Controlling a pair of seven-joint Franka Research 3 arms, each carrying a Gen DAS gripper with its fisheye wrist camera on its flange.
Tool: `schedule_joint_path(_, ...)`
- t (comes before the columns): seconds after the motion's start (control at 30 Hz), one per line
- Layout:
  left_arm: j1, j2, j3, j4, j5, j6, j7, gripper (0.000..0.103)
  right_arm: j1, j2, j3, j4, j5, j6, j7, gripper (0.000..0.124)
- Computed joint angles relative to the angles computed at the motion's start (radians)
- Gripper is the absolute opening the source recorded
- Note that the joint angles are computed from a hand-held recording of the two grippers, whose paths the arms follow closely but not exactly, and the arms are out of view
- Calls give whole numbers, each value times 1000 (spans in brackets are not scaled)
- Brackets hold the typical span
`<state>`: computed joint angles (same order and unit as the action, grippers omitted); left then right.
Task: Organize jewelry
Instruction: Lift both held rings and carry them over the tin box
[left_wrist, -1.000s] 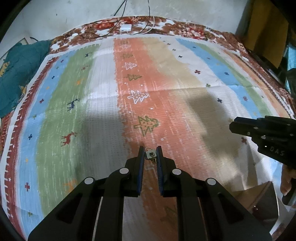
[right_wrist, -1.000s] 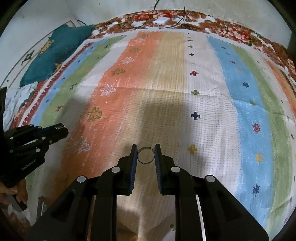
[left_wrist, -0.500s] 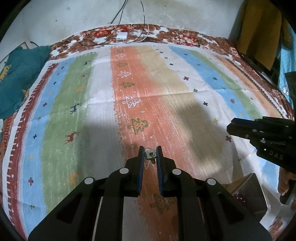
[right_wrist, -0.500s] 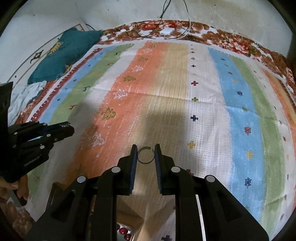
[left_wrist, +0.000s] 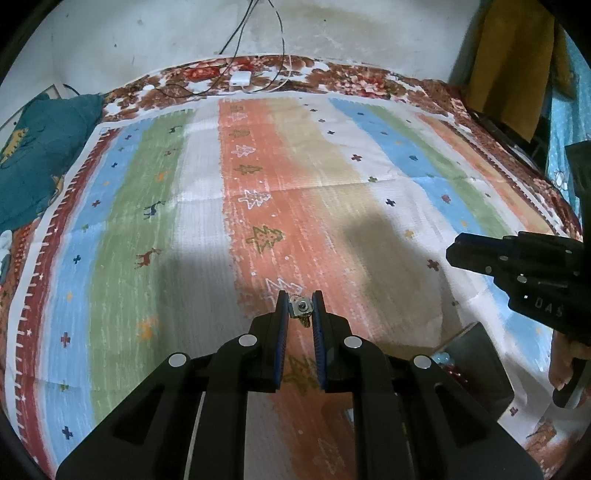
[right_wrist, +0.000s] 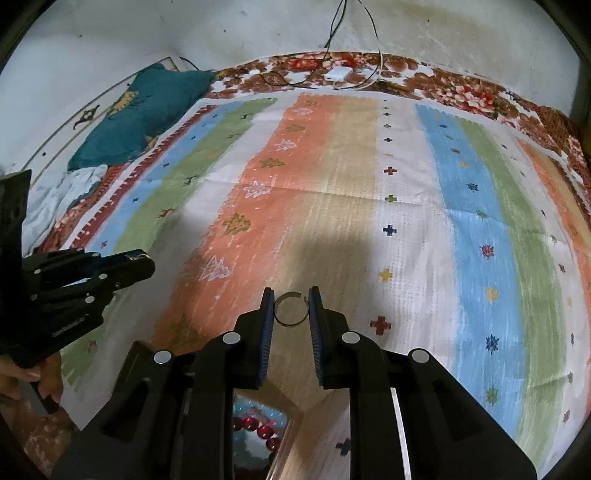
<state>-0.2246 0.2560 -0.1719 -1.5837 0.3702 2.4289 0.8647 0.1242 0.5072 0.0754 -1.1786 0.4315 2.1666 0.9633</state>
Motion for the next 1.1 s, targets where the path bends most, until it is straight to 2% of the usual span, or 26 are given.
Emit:
schedule_joint_path(0.43,-14,-46,-12,-54,6,28,-23,12,-12,-96,7,-132,65,46,-68,19)
schedule_joint_path(1.1,-25,-122,-33,-138,12,77,-59,12,-21,-220,-5,-291,163,56,-169,19)
